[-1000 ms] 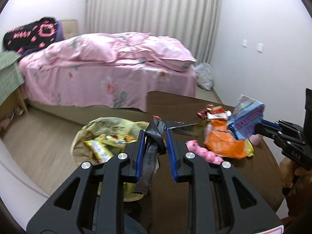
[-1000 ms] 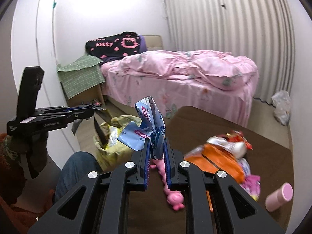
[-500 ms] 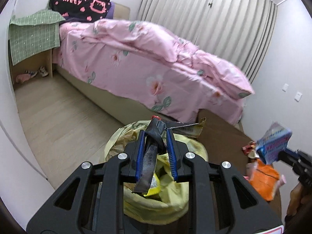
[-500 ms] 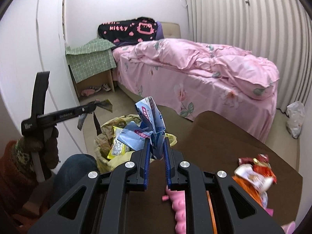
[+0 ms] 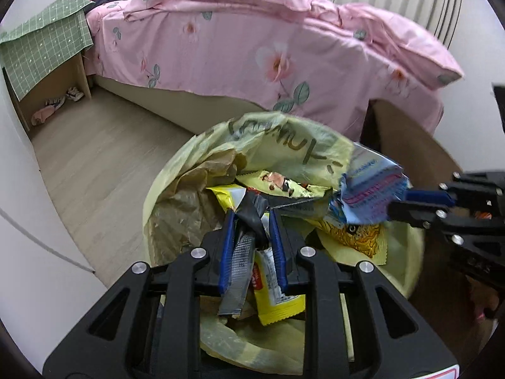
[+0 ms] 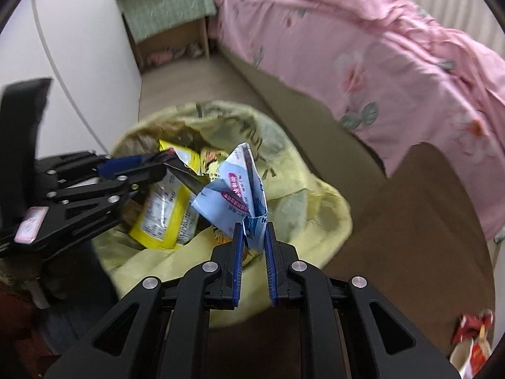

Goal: Collect trash
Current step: 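Move both tools over the yellow trash bag and open them, then withdraw both open tools back toward the table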

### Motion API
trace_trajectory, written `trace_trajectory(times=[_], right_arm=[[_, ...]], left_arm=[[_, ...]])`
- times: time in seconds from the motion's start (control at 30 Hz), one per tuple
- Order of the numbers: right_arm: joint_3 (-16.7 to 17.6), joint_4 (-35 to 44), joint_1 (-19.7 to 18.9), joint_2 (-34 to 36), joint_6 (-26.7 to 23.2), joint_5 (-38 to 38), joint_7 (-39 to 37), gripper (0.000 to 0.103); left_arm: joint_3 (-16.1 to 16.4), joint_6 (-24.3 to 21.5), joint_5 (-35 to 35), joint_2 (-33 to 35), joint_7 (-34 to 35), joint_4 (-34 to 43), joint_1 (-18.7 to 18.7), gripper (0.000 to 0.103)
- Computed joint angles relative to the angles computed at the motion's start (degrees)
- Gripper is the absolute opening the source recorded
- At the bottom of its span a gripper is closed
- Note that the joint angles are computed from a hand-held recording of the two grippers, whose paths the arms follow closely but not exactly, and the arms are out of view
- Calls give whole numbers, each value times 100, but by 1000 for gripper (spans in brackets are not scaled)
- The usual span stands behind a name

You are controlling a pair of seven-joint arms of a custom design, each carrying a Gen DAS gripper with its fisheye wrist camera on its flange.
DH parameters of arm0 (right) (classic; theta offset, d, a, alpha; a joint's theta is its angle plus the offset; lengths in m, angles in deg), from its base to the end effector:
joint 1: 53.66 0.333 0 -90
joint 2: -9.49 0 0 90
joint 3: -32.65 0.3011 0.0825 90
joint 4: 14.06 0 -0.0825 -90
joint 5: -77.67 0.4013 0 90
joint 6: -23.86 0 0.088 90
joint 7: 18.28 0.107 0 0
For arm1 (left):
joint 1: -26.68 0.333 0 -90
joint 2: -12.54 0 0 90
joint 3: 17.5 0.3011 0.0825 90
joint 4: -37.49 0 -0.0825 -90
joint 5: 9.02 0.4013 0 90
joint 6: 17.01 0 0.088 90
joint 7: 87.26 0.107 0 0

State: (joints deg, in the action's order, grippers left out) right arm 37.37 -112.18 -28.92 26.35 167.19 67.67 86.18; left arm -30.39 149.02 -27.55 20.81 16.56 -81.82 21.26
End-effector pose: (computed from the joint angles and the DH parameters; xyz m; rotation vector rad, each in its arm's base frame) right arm 0.6054 0.3373 0.4507 -2.2254 1.5304 -0.4126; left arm 0.6020 -0.1752 0.4098 -1.6512 2.1479 -0.8881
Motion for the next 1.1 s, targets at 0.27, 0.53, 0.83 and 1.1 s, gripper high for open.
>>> trace_trajectory(times=[0.27,0.53,0.83,1.1], right_arm=[[40,523,-86,430,-464,338,-400,14],[5,368,-39,339,-339,349,-356,14],[31,154,-25,181,-110,376,-194,14],[92,-139,-47,-45,172,521,-158,31]], left_arm=[[-62,-154,-310,47,186,58,98,21],[-160,-280,-911,41,564,134,211,21],[-188,-619,-2509,-40,1599,281,261,21],[-66,-1122,-3446,-141,1813,421,322,38]])
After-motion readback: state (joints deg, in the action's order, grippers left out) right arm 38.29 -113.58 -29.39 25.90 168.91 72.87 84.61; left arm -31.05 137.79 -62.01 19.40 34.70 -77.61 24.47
